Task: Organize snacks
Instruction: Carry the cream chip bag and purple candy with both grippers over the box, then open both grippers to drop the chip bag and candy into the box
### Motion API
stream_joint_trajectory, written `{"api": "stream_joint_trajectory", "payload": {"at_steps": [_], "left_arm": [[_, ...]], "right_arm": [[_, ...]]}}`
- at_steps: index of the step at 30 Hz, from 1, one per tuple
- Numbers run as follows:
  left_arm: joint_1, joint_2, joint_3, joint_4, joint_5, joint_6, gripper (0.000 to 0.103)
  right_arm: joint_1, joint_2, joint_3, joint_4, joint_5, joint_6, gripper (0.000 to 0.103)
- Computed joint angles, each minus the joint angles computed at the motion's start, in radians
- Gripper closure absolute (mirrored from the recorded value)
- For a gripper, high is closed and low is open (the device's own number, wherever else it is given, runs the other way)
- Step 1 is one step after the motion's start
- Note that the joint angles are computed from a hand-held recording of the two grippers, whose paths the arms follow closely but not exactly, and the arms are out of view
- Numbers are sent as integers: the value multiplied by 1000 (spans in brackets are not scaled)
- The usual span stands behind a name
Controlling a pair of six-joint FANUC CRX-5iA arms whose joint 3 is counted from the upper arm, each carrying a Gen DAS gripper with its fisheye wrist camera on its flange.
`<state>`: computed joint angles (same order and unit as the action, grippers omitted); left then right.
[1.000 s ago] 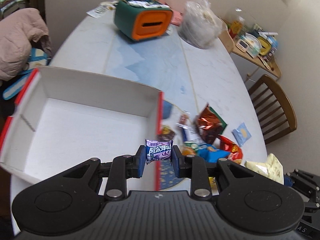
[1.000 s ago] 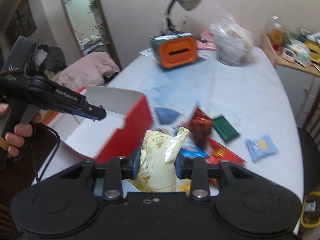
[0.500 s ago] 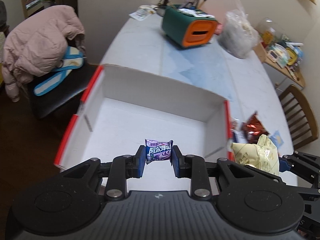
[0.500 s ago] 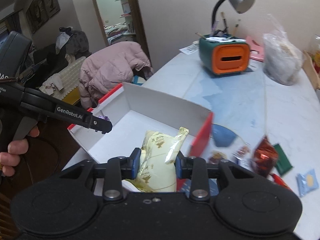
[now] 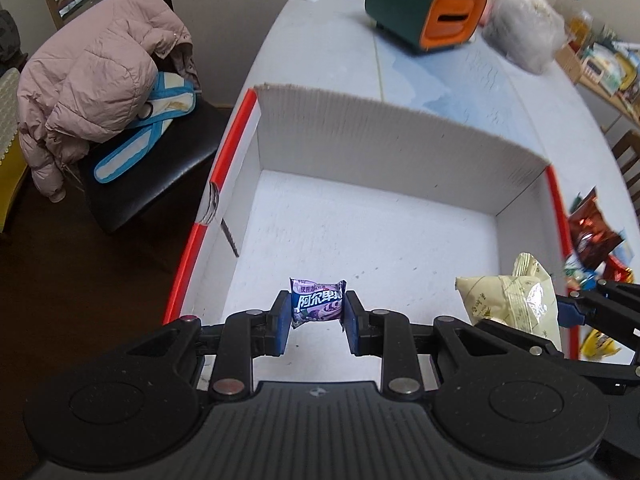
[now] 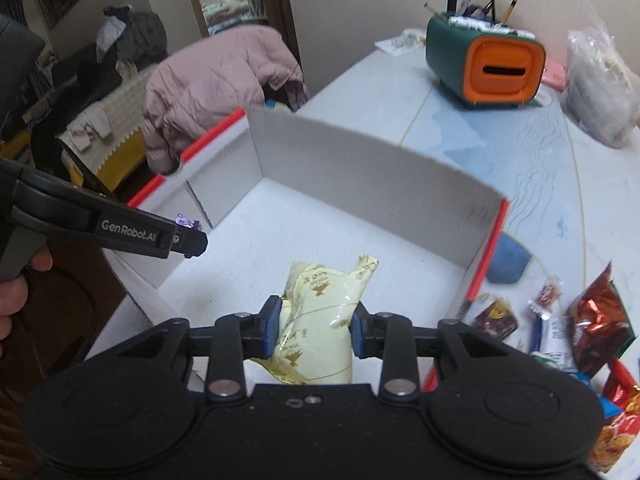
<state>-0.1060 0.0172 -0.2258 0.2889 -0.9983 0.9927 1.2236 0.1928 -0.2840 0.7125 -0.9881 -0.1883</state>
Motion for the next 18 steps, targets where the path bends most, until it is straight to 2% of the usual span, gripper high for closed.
{"api": "stream_joint_trajectory", "payload": {"at_steps": [10,18], "left_arm": [[-49,45,34,-97,-10,28,76],[-56,44,25,-112,-7,29,75]], "right_arm": [[-11,60,55,-68,-14,57,69],[-7,73,71,-75,-41,68,67]]}}
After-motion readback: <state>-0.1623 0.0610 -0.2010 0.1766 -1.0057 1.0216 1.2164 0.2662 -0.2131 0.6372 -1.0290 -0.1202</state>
